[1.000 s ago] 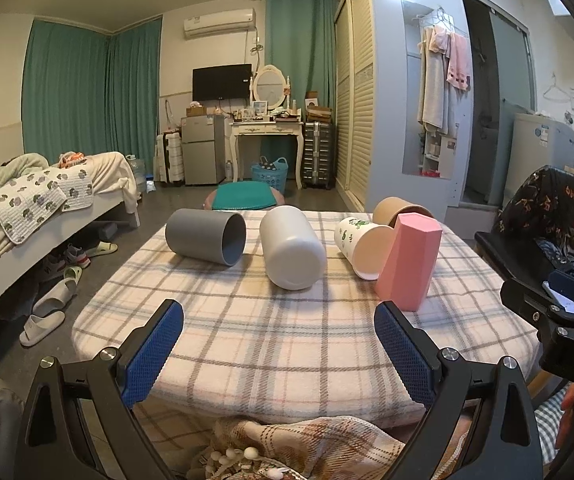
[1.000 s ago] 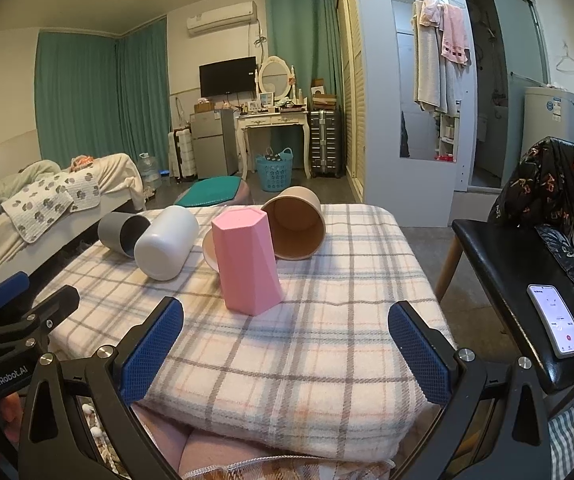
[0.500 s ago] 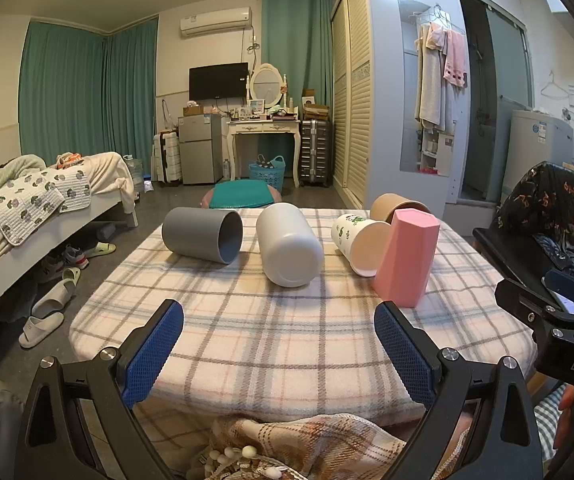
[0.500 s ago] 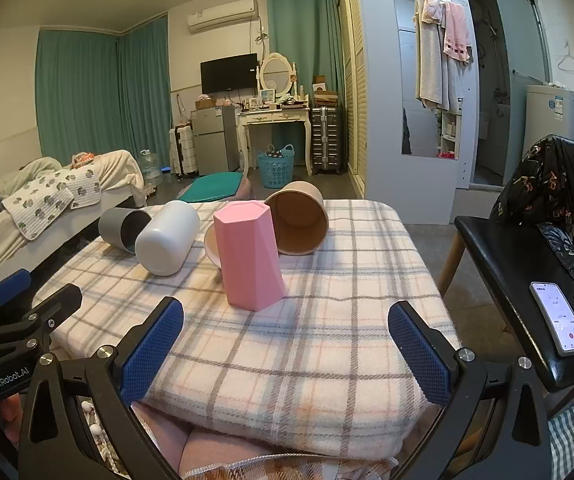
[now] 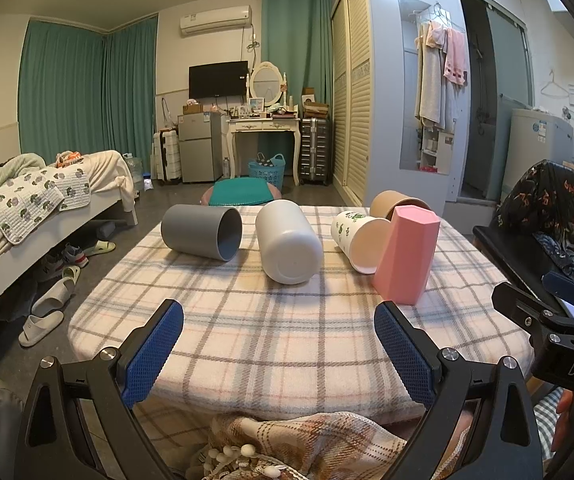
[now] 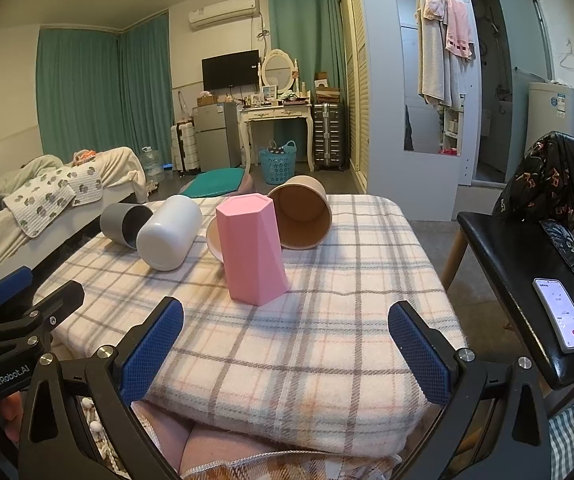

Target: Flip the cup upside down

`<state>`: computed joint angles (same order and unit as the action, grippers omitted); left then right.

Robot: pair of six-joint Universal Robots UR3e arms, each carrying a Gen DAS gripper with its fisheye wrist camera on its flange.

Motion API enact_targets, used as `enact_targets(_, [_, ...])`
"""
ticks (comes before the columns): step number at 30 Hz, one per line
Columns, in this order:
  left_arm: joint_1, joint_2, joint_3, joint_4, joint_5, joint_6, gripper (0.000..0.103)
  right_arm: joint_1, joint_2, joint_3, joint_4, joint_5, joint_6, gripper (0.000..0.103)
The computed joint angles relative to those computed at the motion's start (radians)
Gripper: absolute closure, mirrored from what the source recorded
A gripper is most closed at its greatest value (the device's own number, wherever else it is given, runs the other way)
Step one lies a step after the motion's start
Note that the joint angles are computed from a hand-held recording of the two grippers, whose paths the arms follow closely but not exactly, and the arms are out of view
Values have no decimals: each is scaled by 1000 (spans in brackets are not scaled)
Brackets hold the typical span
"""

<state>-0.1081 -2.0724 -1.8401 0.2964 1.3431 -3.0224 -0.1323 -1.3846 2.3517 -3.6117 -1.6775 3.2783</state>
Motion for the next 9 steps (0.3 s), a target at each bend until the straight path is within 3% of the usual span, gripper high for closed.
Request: enact_targets(9, [4,-5,-15,8,-14,0,4,1,4,1,-2,1,0,0])
